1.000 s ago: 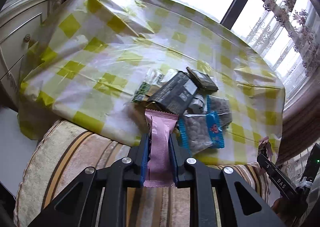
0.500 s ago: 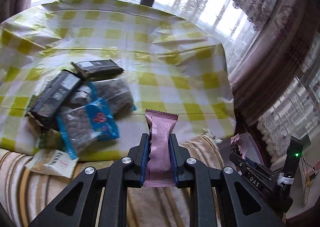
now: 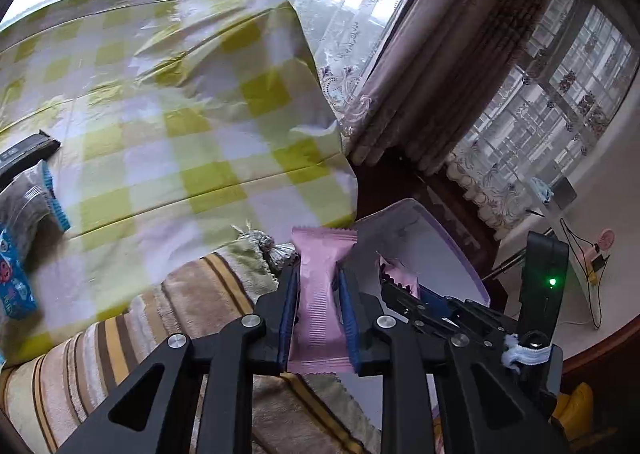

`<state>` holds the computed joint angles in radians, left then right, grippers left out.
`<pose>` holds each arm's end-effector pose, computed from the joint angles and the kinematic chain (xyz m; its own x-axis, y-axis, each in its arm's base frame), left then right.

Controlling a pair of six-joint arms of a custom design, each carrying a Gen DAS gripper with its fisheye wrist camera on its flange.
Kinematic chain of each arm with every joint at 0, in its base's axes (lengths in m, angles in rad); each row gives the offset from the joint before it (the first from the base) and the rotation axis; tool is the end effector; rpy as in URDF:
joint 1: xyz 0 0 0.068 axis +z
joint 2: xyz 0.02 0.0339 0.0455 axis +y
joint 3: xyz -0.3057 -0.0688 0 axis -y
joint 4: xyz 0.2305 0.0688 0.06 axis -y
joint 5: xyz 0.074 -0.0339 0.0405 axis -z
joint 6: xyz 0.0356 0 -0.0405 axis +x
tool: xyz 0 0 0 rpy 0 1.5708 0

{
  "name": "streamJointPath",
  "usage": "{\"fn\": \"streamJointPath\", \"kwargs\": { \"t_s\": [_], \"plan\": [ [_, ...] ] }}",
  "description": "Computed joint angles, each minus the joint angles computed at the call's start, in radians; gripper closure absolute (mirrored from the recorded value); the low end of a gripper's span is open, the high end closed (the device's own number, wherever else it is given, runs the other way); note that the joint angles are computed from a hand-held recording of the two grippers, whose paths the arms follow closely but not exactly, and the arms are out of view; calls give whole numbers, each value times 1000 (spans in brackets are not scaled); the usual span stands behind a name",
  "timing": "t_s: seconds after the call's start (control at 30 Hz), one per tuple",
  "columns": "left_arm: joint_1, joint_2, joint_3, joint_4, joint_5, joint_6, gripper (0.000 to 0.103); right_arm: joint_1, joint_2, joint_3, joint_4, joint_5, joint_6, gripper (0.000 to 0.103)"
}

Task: Organize snacks
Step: 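Carry the pink bar into the white box and open the left tool, then reach the left tool to the black bar pack while right tool approaches blue nut bag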

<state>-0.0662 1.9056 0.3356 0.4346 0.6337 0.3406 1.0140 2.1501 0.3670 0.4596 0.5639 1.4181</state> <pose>0.2221 -0.0358 0.0787 -0.7517 0.3196 -0.5769 0.5873 0.7223 -0.3652 0.1340 0.1792 0.0304 -0.7188 0.4260 -0.5494 0.4078 0.8984 0.1631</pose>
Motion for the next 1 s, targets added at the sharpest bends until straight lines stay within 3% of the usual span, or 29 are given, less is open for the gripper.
{"fn": "streamJointPath", "kwargs": {
  "t_s": [0.1,0.13,0.17,0.23,0.33,0.43,0.6,0.8,1.0],
  "plan": [
    [-7,-7,-14,34,-16,-19,31,3,-1,-6,5,3,0,71],
    [7,-14,-26,52,-5,-18,28,6,-4,-1,-8,7,-1,63],
    [20,-23,-36,64,-2,-15,28,11,-7,10,-34,16,3,53],
    [21,-33,-69,149,-38,-43,27,26,-17,31,-91,37,14,44],
    [58,-33,-131,295,-35,-48,20,35,-37,62,-163,65,23,42],
    [106,-66,-145,272,-19,20,20,50,-49,149,-358,109,64,35],
    [191,-102,-189,298,-66,117,17,89,-42,256,-555,200,134,31],
    [347,-95,-231,377,-105,146,9,104,-69,265,-477,193,12,30],
    [551,-36,-123,197,-69,201,9,121,-66,300,-409,184,-57,30]
  ]
}}
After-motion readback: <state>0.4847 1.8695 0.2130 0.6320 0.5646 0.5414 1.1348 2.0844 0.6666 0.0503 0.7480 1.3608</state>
